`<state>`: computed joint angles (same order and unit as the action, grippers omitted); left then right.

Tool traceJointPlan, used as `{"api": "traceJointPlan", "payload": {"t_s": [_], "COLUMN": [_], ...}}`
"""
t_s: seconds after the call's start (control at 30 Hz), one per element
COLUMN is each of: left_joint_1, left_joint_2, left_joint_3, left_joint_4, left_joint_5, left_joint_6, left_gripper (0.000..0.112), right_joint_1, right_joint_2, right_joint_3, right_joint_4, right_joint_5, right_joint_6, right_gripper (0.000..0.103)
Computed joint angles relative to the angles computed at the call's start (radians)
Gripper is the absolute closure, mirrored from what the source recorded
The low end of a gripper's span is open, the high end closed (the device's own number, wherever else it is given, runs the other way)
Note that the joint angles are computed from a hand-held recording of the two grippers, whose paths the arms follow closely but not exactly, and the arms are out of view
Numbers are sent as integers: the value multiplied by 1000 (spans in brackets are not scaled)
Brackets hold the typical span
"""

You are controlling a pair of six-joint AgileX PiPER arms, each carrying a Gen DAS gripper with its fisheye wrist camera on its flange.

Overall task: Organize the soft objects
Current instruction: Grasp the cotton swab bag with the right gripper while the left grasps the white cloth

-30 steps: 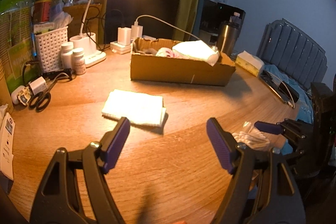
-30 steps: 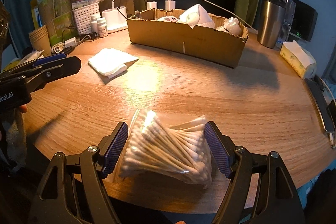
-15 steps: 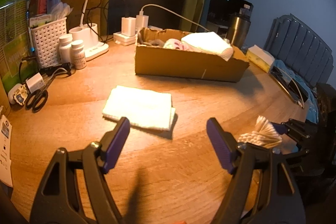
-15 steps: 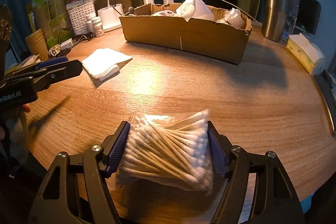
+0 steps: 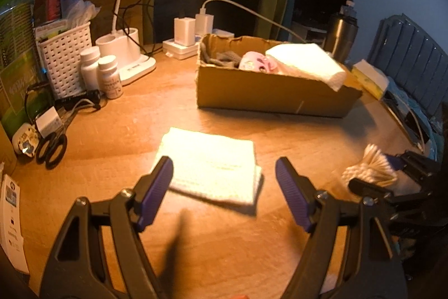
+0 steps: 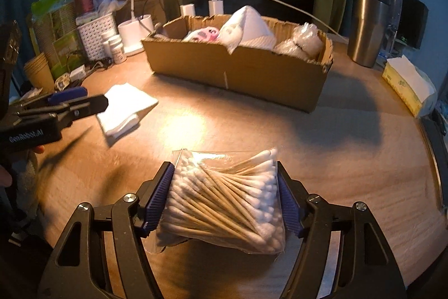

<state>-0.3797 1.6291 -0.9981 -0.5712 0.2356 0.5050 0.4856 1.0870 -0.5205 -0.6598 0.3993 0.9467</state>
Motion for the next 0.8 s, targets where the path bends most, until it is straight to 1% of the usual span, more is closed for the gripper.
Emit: {"api": "traceJointPlan", "payload": {"t_s": [0.13, 0.23, 0.33, 0.43, 0.47, 0.53, 0.6, 0.7, 0.8], "left_joint_1": [2, -3, -6, -10, -15, -32, -38, -66, -64], "left_joint_2": [59, 109, 156, 184, 194, 200, 208, 212, 209], "left_joint_3": [-82, -146, -199, -232, -241, -249, -260, -261, -258], "left_joint_4": [181, 311, 353, 337, 353, 422, 429, 530, 517], "left_joint_5": [48, 98, 149, 191, 201, 198, 205, 203, 197], "left_joint_6": [-170, -284, -318, -294, -301, -351, -353, -426, -419], "left_gripper": [36, 36, 36, 36, 35, 30, 28, 27, 28], "right_joint_1": [-63, -119, -155, -181, -193, -205, -215, -225, -230], "right_joint_2": [19, 36, 44, 57, 62, 66, 69, 70, 64], "right_joint_3": [-22, -35, -40, -45, -46, -45, -45, -44, -42], "right_joint_4": [54, 139, 207, 265, 294, 329, 362, 398, 419], "right_joint_5": [-35, -72, -93, -109, -116, -125, -134, -143, -144], "right_joint_6": [-80, -184, -268, -335, -368, -405, -440, -477, -501], "right_gripper": [31, 31, 31, 31, 31, 31, 31, 31, 31]}}
